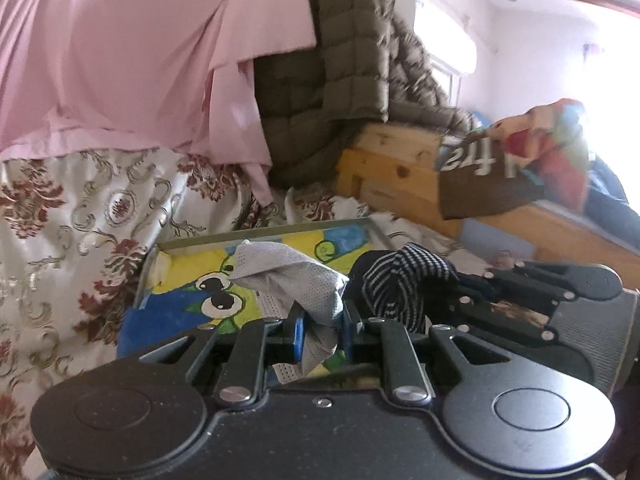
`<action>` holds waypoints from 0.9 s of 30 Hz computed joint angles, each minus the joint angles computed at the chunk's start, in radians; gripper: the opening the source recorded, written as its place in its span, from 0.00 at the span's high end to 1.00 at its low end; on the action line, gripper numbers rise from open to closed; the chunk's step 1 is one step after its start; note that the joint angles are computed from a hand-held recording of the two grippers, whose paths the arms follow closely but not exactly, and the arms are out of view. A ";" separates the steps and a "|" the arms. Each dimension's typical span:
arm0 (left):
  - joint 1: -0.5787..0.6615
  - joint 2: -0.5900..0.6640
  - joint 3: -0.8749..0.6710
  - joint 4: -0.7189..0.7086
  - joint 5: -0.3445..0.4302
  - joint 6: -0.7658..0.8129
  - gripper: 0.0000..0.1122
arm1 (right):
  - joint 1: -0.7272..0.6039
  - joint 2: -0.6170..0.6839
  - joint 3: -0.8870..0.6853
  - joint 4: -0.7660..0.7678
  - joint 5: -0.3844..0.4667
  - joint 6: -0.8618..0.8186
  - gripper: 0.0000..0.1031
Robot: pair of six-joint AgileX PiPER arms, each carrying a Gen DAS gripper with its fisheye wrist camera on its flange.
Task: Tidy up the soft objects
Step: 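Lift and carry the grey mask and striped sock over the painted tray with both grippers, then open both grippers to drop the mask and sock into the tray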
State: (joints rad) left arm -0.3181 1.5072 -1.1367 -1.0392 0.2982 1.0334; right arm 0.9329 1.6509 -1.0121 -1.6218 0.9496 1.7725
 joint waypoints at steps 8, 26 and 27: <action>-0.038 0.320 -0.377 0.384 0.128 -0.488 0.83 | -0.212 0.045 -0.018 0.034 -0.232 0.096 0.93; -0.080 0.420 -0.515 0.760 0.256 -0.992 0.37 | -0.212 -0.005 0.025 0.145 -0.209 0.079 0.38; -0.082 0.405 -0.499 0.766 0.247 -0.993 0.35 | -0.202 -0.015 0.034 0.143 -0.196 0.083 0.35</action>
